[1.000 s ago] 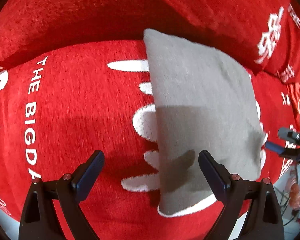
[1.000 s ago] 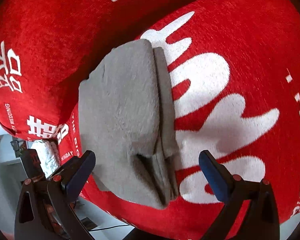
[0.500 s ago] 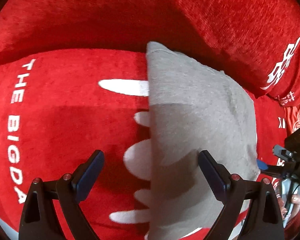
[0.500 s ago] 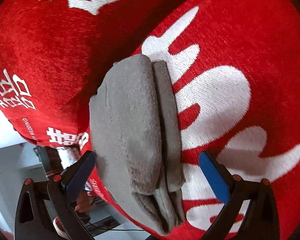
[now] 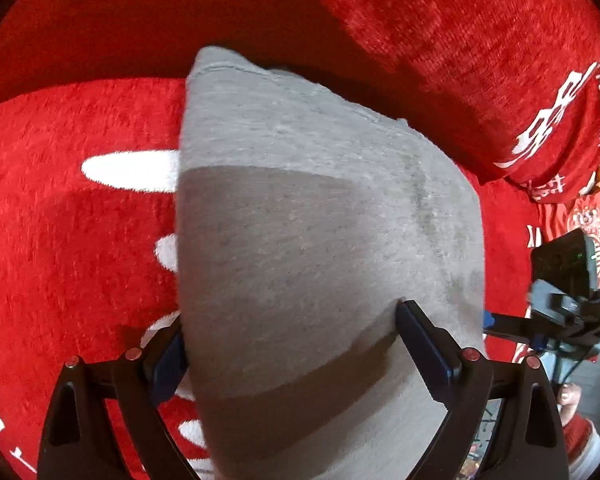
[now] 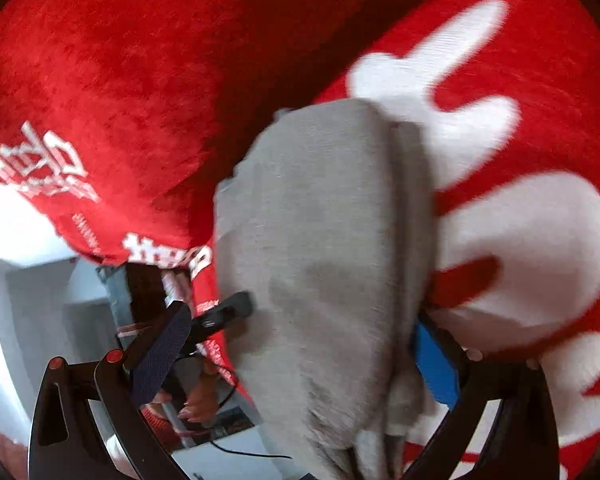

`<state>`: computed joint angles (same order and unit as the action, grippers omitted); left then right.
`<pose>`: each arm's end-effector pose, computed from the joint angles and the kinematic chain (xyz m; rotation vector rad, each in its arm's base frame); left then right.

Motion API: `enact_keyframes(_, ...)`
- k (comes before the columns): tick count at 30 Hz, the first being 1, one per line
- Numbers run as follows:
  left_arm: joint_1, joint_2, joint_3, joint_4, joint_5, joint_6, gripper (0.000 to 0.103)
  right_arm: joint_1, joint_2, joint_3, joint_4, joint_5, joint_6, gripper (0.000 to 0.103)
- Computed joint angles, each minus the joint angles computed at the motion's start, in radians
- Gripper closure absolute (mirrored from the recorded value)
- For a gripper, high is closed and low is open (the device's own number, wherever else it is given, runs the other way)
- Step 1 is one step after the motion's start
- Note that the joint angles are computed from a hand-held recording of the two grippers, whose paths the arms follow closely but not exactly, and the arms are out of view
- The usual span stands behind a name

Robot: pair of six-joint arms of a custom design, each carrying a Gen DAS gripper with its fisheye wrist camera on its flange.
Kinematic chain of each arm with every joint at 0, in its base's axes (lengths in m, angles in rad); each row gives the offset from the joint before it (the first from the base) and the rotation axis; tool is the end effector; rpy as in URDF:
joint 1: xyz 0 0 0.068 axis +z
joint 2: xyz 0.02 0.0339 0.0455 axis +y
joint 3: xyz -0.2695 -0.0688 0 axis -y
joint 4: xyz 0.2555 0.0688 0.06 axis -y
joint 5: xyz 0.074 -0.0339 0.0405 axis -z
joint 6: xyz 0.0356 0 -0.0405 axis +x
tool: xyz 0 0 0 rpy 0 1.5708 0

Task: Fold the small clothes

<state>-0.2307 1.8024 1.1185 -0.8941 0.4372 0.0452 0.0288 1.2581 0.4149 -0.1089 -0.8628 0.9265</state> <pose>0.3052 -0.0872 0.1546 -0.4131 -2.9932 0.6674 0.2073 0.0330 0.1399 0.7882 2.5231 1.4533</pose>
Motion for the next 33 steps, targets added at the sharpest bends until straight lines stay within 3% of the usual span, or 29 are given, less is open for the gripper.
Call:
enact_keyframes(5,-0.053,0.022,0.000,0.057,-0.002,-0.067,0.003,-0.010,0.053,0.023,-0.041,-0.017,-0.090,0.000)
enact_keyframes(12,-0.095,0.057,0.031,0.068,-0.019,-0.066,0.002,-0.019,0.068,-0.002,0.065,-0.023,-0.006,0.000)
enact_keyframes(15,-0.079,0.019,0.001,0.093,-0.027,-0.087,0.017,-0.015,0.059,-0.027,0.116,-0.013,0.049,0.001)
enact_keyframes(17,-0.066,-0.009,-0.019,0.111,-0.018,-0.103,0.028,-0.003,0.071,-0.019,0.111,-0.009,0.056,0.008)
enact_keyframes(19,-0.053,-0.027,-0.028,0.111,-0.011,-0.090,0.042,0.004,0.098,0.017,0.019,-0.002,-0.006,0.050)
enact_keyframes(20,-0.045,-0.037,-0.031,0.105,-0.006,-0.075,0.044,0.009,0.109,0.027,-0.017,0.008,-0.029,0.059)
enact_keyframes(25,0.005,-0.066,-0.010,0.045,0.057,-0.019,0.059,0.002,0.002,-0.042,0.063,-0.022,0.072,0.065)
enact_keyframes(33,0.149,-0.139,0.045,-0.166,0.158,0.158,0.059,0.136,-0.245,-0.068,0.132,0.034,0.337,0.065)
